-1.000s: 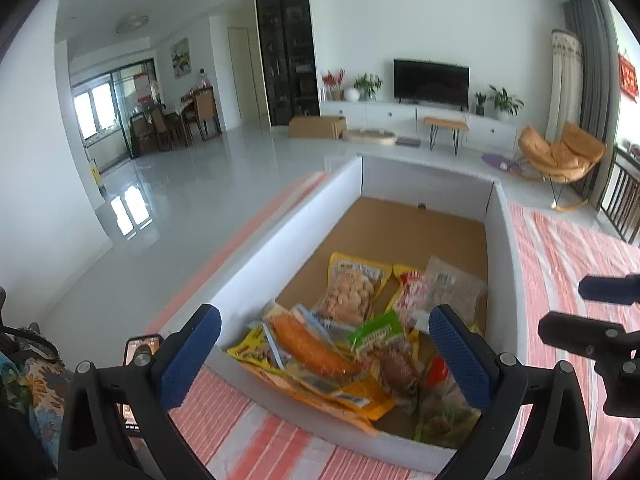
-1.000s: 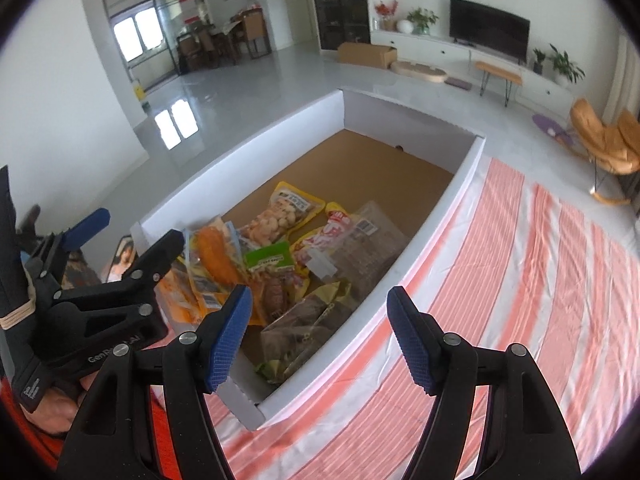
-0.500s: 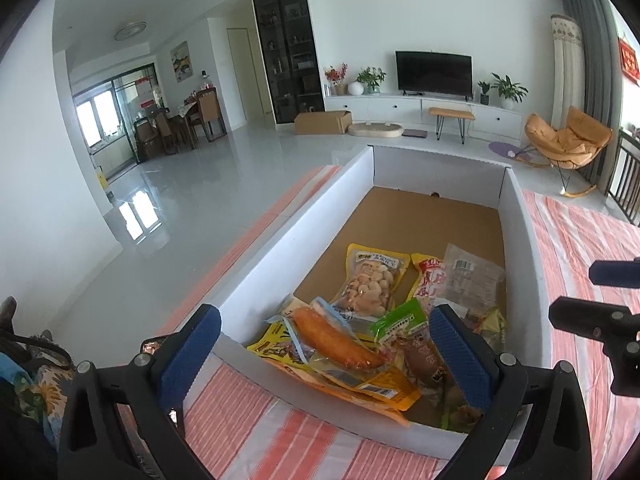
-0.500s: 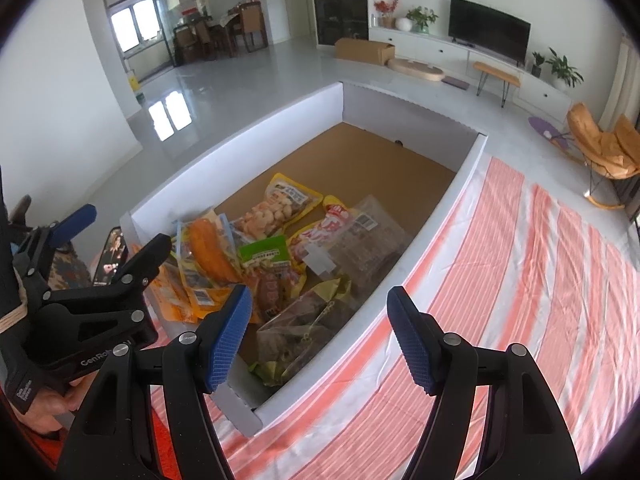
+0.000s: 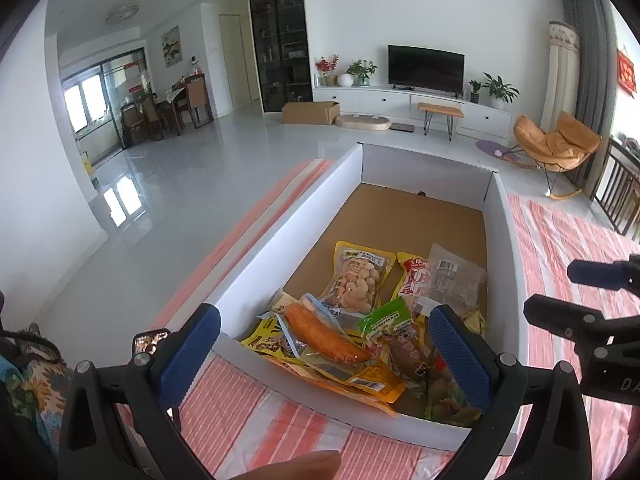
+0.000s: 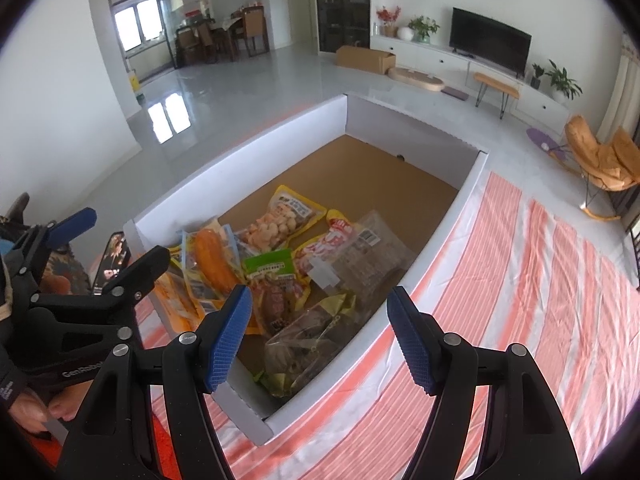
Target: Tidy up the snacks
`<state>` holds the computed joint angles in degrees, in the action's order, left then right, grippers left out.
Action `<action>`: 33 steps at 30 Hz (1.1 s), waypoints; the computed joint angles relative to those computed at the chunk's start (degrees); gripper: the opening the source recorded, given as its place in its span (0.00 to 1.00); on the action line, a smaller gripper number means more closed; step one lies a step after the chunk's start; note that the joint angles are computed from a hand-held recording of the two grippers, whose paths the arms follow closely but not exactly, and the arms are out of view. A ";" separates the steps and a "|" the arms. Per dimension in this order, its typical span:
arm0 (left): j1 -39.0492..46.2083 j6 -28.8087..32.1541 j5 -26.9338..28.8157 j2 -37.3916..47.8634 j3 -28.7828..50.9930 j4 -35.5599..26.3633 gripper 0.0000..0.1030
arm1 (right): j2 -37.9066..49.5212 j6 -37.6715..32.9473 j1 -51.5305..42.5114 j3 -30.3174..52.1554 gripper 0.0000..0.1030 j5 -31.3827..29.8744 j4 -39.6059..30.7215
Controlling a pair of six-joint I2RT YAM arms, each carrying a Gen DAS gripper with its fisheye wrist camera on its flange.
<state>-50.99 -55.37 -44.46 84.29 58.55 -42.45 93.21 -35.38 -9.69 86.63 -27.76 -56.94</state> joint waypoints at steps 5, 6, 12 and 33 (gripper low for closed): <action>1.39 1.62 4.58 -1.86 -0.59 1.80 1.00 | 0.07 0.36 0.11 0.47 0.71 0.26 -0.33; 1.55 2.10 5.33 -1.96 -0.50 1.90 1.00 | 0.07 0.33 0.12 0.50 0.71 0.18 -0.35; 2.13 2.54 7.32 -1.56 0.40 0.95 1.00 | 0.04 0.79 0.55 1.63 0.71 -0.12 -1.30; 1.82 0.77 3.54 -3.19 1.97 -5.34 1.00 | 2.68 2.24 1.52 7.10 0.71 -0.18 -7.38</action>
